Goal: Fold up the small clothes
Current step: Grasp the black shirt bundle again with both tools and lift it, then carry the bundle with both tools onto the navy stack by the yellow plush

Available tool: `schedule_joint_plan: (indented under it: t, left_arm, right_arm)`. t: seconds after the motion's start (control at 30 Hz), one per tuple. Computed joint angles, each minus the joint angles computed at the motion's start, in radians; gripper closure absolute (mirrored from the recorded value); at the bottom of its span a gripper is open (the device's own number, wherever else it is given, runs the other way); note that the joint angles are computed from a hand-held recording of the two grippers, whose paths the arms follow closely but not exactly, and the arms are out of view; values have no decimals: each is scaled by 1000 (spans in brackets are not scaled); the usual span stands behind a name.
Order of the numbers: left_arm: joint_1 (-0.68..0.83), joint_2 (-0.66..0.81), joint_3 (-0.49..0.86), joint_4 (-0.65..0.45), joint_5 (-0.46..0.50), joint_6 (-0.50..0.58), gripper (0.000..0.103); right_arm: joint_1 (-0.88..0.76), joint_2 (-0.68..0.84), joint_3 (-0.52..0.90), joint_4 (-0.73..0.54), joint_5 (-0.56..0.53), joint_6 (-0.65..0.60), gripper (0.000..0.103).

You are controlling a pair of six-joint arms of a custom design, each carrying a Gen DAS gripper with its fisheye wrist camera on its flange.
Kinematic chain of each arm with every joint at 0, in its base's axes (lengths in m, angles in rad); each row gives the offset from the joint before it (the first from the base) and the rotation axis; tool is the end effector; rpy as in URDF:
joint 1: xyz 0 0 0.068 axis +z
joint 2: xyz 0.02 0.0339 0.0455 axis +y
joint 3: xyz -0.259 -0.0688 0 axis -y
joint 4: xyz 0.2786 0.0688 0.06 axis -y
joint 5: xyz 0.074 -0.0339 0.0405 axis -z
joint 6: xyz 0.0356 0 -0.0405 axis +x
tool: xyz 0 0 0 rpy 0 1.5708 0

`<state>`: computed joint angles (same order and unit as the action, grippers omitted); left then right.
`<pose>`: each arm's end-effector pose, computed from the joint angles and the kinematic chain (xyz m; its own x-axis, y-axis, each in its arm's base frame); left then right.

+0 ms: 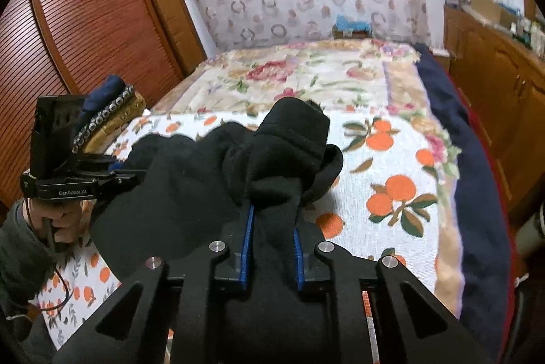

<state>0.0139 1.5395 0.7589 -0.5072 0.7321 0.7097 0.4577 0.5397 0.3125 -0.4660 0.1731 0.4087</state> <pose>0.2804 -0.0199 0.1225 -0.6134 0.4762 -0.6300 0.7594 0.5748 -0.3049 0.1522 0.0681 0.1726 -0.6518 0.1153 -0.7496 -0.0626 0.9768 0.2047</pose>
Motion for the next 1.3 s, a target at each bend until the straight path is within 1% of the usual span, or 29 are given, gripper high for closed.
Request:
schedule_joint_plan:
  t: [0.17, 0.27, 0.33, 0.37, 0.5, 0.6, 0.7, 0.8, 0.87, 0.93, 1.07, 1.1, 1.13, 1.17, 1.2, 1.27, 1.3]
  left_arm:
    - [95, -144, 10, -162, 125, 73, 88]
    - [164, -225, 25, -259, 185, 133, 88]
    - [221, -241, 52, -319, 220, 176, 88]
    - [250, -243, 68, -353, 233, 206, 88]
    - [397, -228, 147, -500, 281, 348, 88]
    - [503, -189, 212, -602, 314, 455, 88]
    - [620, -119, 302, -714, 351, 574, 88]
    - [727, -40, 399, -790, 380, 648, 88]
    - [777, 6, 448, -800, 396, 659, 88]
    - [817, 53, 492, -780, 408, 639, 88]
    - [875, 165, 559, -658, 416, 501, 88]
    - [885, 192, 568, -612, 412, 455, 88]
    - [895, 220, 581, -592, 407, 435, 88]
    - [899, 252, 595, -559, 396, 400, 88]
    - [902, 283, 602, -513, 378, 358, 88]
    - [894, 308, 583, -418, 347, 280, 88]
    - [898, 319, 560, -335, 344, 214, 88]
  right_arm:
    - [110, -99, 33, -82, 123, 23, 85]
    - [196, -100, 63, -89, 210, 36, 85]
    - [248, -71, 92, -71, 255, 40, 86]
    - [253, -66, 102, -66, 254, 29, 86]
    - [320, 55, 169, 26, 289, 0, 86]
    - [351, 180, 229, 119, 284, -43, 86]
    - [337, 313, 288, 226, 230, -96, 86]
    - [330, 472, 388, 316, 180, -156, 86]
    - [305, 596, 473, 376, 127, -207, 86]
    - [295, 718, 572, 414, 84, -250, 86]
    - [235, 977, 799, 443, -44, -336, 86]
    - [227, 1046, 867, 439, -67, -359, 86]
    - [224, 1129, 954, 425, -85, -380, 87]
    - [188, 1212, 1036, 415, -127, -399, 89]
    - [181, 1282, 1117, 390, -141, -404, 95]
    - [165, 1435, 1302, 317, -168, -423, 96]
    - [159, 1525, 1411, 271, -162, -439, 96]
